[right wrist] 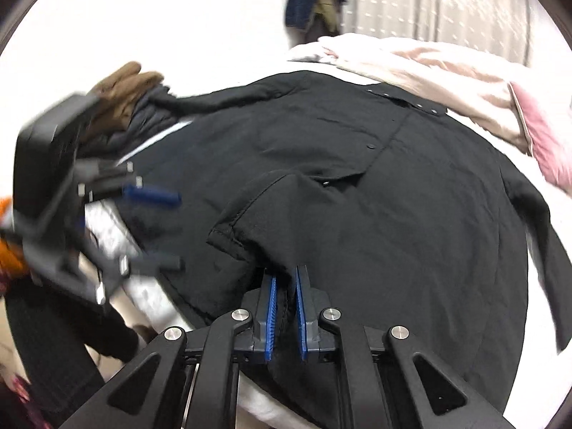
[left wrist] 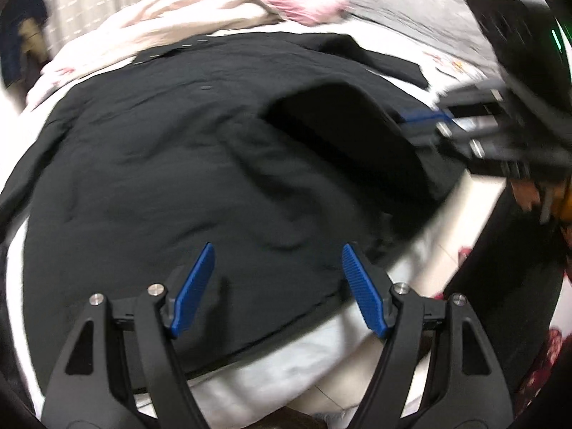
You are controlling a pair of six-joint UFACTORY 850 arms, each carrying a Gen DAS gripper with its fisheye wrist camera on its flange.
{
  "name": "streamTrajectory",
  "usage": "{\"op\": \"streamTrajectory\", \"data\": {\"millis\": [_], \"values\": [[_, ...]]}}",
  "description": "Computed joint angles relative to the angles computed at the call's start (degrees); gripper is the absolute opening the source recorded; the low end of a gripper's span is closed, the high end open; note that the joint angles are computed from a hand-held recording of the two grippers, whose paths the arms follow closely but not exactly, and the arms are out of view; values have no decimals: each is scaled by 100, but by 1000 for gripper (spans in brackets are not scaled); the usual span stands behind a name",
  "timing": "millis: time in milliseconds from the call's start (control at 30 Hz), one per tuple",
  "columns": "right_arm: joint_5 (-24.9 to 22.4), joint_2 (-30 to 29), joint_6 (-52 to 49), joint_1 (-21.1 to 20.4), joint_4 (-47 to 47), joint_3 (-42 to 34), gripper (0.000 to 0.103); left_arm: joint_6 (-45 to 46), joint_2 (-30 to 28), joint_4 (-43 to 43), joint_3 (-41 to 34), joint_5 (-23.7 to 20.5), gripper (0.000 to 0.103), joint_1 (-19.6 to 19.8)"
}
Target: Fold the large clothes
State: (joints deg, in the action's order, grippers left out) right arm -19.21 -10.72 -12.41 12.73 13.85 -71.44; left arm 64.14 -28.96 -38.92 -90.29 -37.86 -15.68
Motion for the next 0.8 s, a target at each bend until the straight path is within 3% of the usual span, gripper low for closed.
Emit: {"op": "streamTrajectory", "data": {"millis": [133,233,300,333,367,400,433,567,633,700,800], "values": [[50,40,317,-61,-202,10,9,240,-15,193,57,-87,74,-198],[115,75,229,-90,-98,67,9,55,33,577,192,258,74,-353],[159,100,-103,-121,240,95,9,-223,35,782,227,501,59,-410],[181,157,-300,-131,440,154,9,-312,5,827,181,479,46,-402],[205,215,-470,-144,603,216,9,-349,-32,766,108,361,27,-364],[232,245,-799,-158,906,249,9,-406,-37,680,68,311,15,-320],[252,268,-1063,-159,1147,281,9,-369,-19,535,70,347,12,-281],[175,360,-2522,-109,2337,376,8,1073,443,-1524,420,665,7,95],[-47,312,-3021,-50,2687,332,7,1598,553,-2438,469,481,7,299],[-235,193,-2922,48,2445,231,7,1840,575,-2901,440,222,7,441],[-671,-137,-2208,227,1506,-58,8,1944,549,-2935,416,-102,6,460]]}}
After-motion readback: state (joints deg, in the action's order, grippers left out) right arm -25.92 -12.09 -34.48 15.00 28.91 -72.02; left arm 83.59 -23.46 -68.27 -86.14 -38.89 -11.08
